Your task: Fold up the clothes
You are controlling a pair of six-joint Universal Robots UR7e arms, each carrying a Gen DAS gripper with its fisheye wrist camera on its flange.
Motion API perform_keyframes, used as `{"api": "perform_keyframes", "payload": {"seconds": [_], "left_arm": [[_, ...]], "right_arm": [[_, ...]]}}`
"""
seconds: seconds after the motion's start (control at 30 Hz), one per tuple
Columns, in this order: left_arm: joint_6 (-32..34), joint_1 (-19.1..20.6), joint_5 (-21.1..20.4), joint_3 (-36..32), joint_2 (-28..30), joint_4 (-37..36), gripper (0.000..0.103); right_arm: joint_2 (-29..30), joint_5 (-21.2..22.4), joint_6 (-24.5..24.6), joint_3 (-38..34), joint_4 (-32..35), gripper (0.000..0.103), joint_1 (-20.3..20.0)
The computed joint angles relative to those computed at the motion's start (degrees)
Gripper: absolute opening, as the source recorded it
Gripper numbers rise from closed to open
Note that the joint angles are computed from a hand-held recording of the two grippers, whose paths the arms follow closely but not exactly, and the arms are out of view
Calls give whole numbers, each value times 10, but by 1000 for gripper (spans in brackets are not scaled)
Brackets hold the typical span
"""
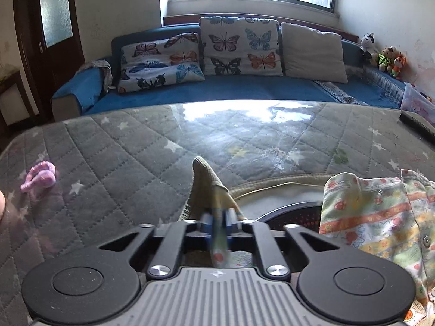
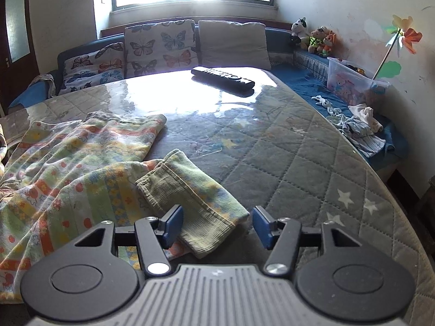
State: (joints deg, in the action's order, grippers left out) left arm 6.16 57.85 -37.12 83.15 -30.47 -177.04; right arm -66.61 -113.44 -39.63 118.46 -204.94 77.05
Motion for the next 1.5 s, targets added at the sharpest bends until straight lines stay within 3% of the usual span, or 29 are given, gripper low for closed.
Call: {"api": "perform_keyframes", "payload": {"seconds": [0.3, 0.53, 0.7, 0.77, 0.83, 0.97, 1.1, 1.2, 1.3, 1.5], "left_arm": [[39, -25, 79, 107, -53, -143, 1], [-22, -43, 163, 229, -135, -182, 1], [-104, -57, 220, 315, -184, -160, 1], [-153, -64, 245, 349, -204, -128, 1], [-246, -70, 255, 384, -240, -46, 1], [-451, -79, 271, 433, -314, 162, 1], [-592, -84, 268, 455, -364, 314, 1], [-643, -85, 259, 463, -383, 368, 1], [-654, -85, 254, 466, -389, 381, 2], [-679, -86, 251, 470, -401, 417, 12]], "right_arm": [[-8, 12, 4, 8, 1, 58, -8], [-20, 40, 10, 23, 12, 58, -12], [-25, 53, -2, 38, 18, 65, -11], [-26, 56, -8, 44, 23, 70, -9], [-26, 59, -15, 48, 29, 78, -6], [-11, 51, -44, 51, 18, 81, 2], [18, 15, -53, 35, -41, 81, 14], [40, -22, -42, 9, -108, 81, 17], [36, -38, -29, -6, -146, 81, 13], [-16, 18, -4, 27, -85, 80, -5]]}}
